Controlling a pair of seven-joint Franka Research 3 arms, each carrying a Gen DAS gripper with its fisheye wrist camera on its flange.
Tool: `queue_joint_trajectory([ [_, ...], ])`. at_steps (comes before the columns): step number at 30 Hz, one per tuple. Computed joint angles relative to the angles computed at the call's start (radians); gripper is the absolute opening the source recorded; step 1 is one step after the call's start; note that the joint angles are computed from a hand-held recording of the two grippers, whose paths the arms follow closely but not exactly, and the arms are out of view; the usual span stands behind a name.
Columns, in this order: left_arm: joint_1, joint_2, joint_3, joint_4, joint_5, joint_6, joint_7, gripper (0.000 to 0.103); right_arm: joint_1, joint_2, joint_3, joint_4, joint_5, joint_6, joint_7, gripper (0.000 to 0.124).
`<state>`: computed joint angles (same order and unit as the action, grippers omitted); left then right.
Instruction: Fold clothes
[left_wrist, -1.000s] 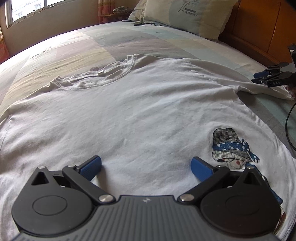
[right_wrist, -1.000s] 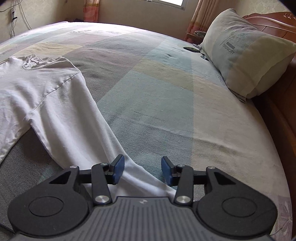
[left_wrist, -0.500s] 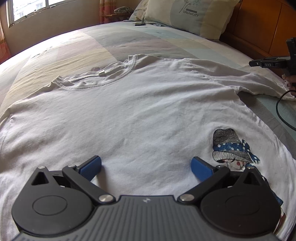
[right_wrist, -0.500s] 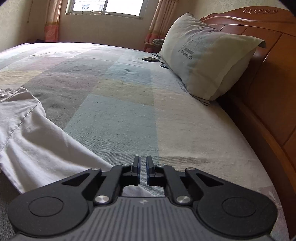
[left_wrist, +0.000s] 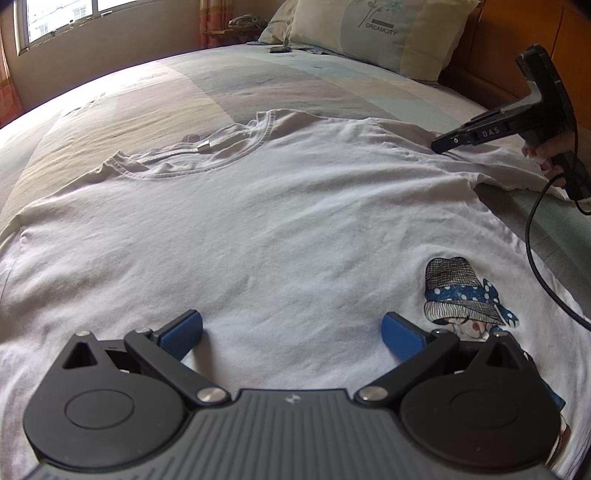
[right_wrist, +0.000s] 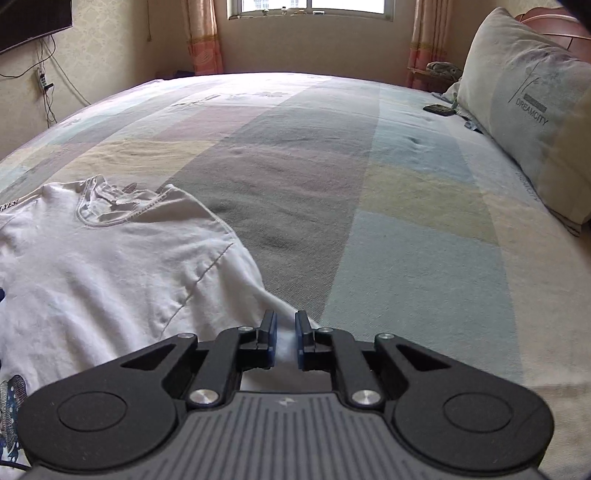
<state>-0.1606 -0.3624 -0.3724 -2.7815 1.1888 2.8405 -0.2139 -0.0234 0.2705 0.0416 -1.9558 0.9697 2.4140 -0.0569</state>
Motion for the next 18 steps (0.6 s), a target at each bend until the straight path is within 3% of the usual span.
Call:
queue_joint_trajectory([
  [4,0.002,-0.001,0.001,-0.001,0.008,0.005,-0.003,0.102,-0.003,-0.035,-0.004,-0.034,-0.004,-0.017,-0.054,0.013],
  [10,0.001,0.0,0.0,0.0,0.013,0.001,-0.012,0.102,-0.008,0.037,0.011,0.088,0.173,0.028,0.0,0.013],
  [15,0.002,-0.001,0.002,-0.001,0.018,0.005,-0.013,0.102,0.003,0.069,0.02,0.112,0.055,0.015,0.045,0.013],
  [18,0.004,-0.002,0.0,-0.001,0.03,0.005,-0.024,0.102,0.002,0.026,0.034,0.033,0.05,0.04,-0.07,0.017],
])
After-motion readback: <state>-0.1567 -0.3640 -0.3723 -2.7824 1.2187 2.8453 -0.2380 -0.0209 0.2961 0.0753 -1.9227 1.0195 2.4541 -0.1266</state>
